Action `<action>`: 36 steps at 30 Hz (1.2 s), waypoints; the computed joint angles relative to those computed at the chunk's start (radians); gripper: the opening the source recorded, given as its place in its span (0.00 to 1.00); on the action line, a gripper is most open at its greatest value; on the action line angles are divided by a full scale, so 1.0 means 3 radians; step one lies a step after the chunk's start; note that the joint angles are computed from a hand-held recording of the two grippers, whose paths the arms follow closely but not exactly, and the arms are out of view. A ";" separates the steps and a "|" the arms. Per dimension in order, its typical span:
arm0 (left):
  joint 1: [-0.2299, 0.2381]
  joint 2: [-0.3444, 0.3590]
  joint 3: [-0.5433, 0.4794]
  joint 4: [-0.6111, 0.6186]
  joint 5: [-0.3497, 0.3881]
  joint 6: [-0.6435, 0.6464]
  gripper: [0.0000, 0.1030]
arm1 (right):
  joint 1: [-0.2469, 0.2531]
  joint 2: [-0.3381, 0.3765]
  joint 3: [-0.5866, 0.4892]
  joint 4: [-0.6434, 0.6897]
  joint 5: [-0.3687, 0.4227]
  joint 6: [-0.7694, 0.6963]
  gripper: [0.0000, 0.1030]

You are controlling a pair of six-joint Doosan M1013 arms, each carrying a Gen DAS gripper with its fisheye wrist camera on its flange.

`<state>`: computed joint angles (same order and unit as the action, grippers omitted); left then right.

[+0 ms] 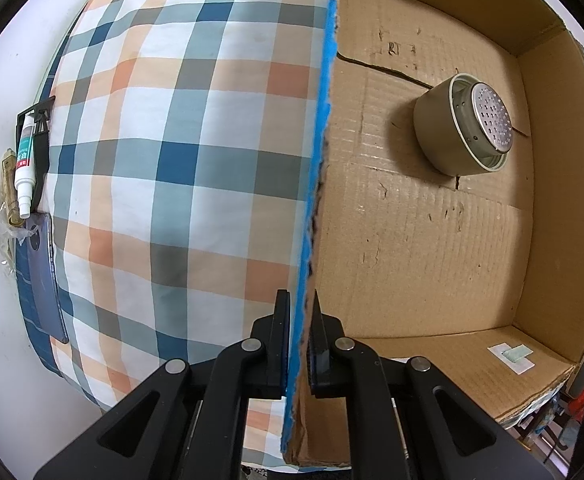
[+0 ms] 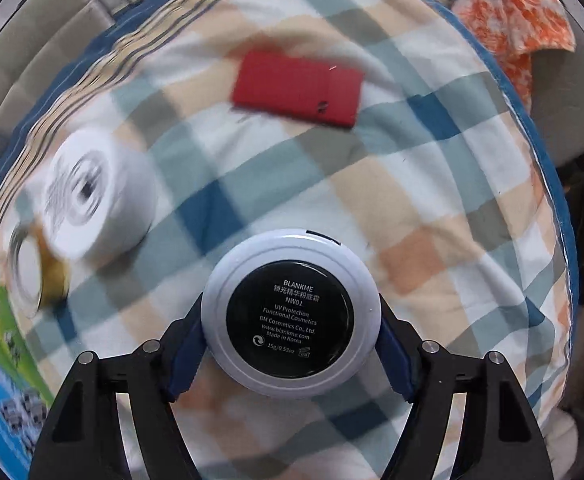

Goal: Organize rigid objects
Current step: 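Grasp the white-and-black compact with the right gripper, then lower the compact into the box beside the tin and open the right gripper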

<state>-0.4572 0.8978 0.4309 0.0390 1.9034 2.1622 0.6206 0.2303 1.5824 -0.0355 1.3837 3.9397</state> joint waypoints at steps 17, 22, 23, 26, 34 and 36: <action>-0.0015 -0.0060 0.0087 -0.0004 -0.0074 0.0037 0.05 | 0.0289 0.0691 -0.1803 -0.1090 0.0283 -0.1076 0.75; -0.0010 -0.0059 0.0067 -0.0022 -0.0064 0.0014 0.05 | 0.0250 0.0979 -0.2260 -0.1004 0.0372 -0.1416 0.75; -0.0007 -0.0055 0.0058 -0.0031 -0.0054 0.0008 0.05 | 0.0247 0.1010 -0.2294 -0.0982 0.0366 -0.1435 0.75; 0.0002 -0.0039 0.0026 -0.0056 -0.0024 -0.0011 0.05 | 0.0199 0.1096 -0.2347 -0.0863 0.0307 -0.1531 0.75; 0.0033 -0.0006 -0.0031 -0.0095 0.0020 -0.0020 0.04 | 0.0094 0.1253 -0.2413 -0.0616 0.0276 -0.1769 0.75; 0.0037 0.0004 -0.0049 -0.0099 0.0033 -0.0019 0.04 | 0.0071 0.1301 -0.2466 -0.0569 0.0312 -0.1836 0.75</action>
<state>-0.4460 0.8990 0.4163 0.0092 1.9132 2.1566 0.6419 0.6207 0.8426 -0.2063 1.4773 3.3888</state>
